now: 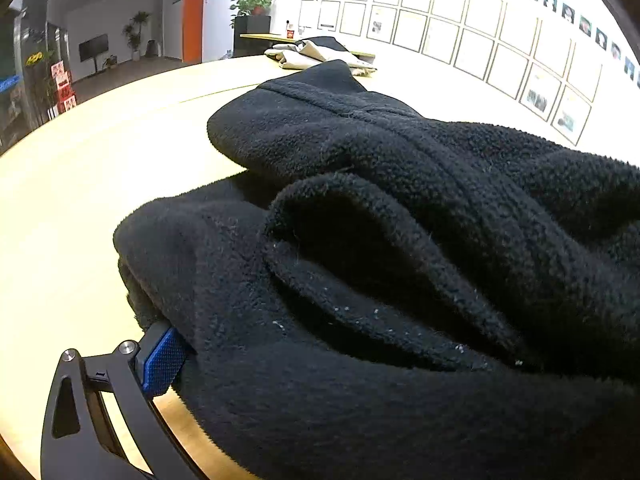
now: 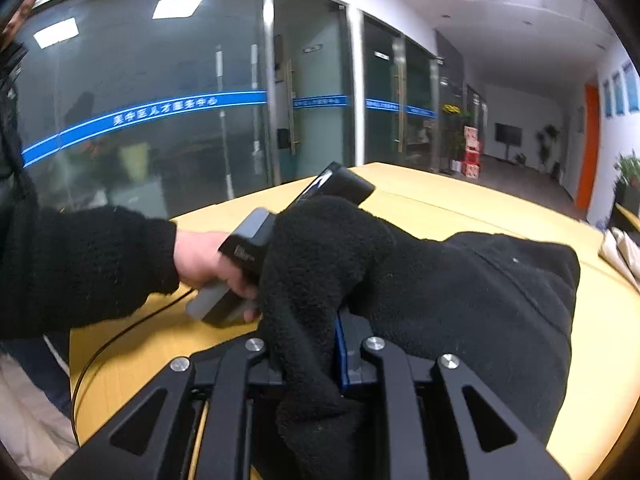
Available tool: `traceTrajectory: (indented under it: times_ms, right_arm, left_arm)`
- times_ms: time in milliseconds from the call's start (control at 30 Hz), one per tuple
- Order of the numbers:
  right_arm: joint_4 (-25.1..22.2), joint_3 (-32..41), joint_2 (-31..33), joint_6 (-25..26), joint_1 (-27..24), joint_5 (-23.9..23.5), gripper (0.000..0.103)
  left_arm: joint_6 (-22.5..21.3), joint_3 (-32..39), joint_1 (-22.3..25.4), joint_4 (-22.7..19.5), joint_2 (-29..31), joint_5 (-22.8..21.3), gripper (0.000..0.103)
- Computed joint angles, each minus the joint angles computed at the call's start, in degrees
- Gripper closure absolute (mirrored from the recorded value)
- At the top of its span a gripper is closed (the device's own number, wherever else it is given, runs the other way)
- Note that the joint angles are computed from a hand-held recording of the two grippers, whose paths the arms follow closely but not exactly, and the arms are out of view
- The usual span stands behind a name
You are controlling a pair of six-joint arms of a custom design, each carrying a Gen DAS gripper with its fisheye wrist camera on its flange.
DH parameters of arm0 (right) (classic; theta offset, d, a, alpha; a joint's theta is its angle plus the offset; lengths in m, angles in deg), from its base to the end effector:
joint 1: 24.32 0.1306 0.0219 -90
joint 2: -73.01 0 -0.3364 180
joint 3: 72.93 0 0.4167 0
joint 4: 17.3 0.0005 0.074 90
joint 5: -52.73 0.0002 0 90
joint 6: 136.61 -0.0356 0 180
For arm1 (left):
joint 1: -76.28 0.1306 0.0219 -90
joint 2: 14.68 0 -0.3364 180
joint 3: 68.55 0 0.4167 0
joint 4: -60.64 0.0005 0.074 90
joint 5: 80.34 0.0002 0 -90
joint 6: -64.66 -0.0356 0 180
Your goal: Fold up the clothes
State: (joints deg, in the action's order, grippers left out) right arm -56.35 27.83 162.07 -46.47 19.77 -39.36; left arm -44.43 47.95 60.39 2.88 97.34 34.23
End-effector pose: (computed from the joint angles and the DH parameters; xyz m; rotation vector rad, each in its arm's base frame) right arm 0.3741 0.3635 0.5009 -0.8072 1.9249 0.5107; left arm 0.5988 -0.1864 0.3896 0.9035 2.2793 -0.5097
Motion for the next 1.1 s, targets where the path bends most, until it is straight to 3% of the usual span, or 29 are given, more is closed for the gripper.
traceTrajectory:
  times_ms: [300, 400, 600, 733, 867, 967, 1033, 1100]
  right_arm:
    - [3.06, -2.21, -0.08, 2.43, 0.35, -3.87, 0.085]
    - [4.09, -3.93, -1.27, 1.77, -0.54, -5.48, 0.085]
    - [-0.38, -1.93, 1.32, 9.58, 2.46, -0.43, 0.085]
    - [-4.72, 0.13, 4.21, 17.08, 5.40, 5.75, 0.080]
    - [-4.84, 0.06, 5.31, 23.38, 7.60, 11.51, 0.076]
    - [-4.34, -0.38, 5.51, 26.62, 8.60, 14.64, 0.076]
    - [-4.71, -0.34, 5.34, 26.51, 8.43, 14.22, 0.076]
    - [-5.77, -0.02, 5.00, 25.73, 7.87, 12.57, 0.075]
  left_arm:
    - [-2.42, -2.87, 2.35, -1.63, -3.93, -0.58, 0.000]
    - [-0.35, -3.62, 4.55, -0.35, -6.03, -1.37, 0.000]
    - [12.04, -4.27, 9.17, 4.56, -9.38, 1.12, 0.000]
    - [17.49, -2.24, 7.83, 9.86, -9.32, 3.60, 0.000]
    - [12.54, 6.20, 3.08, 6.69, -3.46, 3.95, 0.000]
    - [5.30, 12.58, -1.87, 1.68, 2.12, 2.60, 0.000]
    - [-0.31, 13.25, -4.35, -2.46, 3.20, -0.64, 0.000]
    - [-2.99, 12.47, -4.78, -4.06, 3.71, -3.07, 0.000]
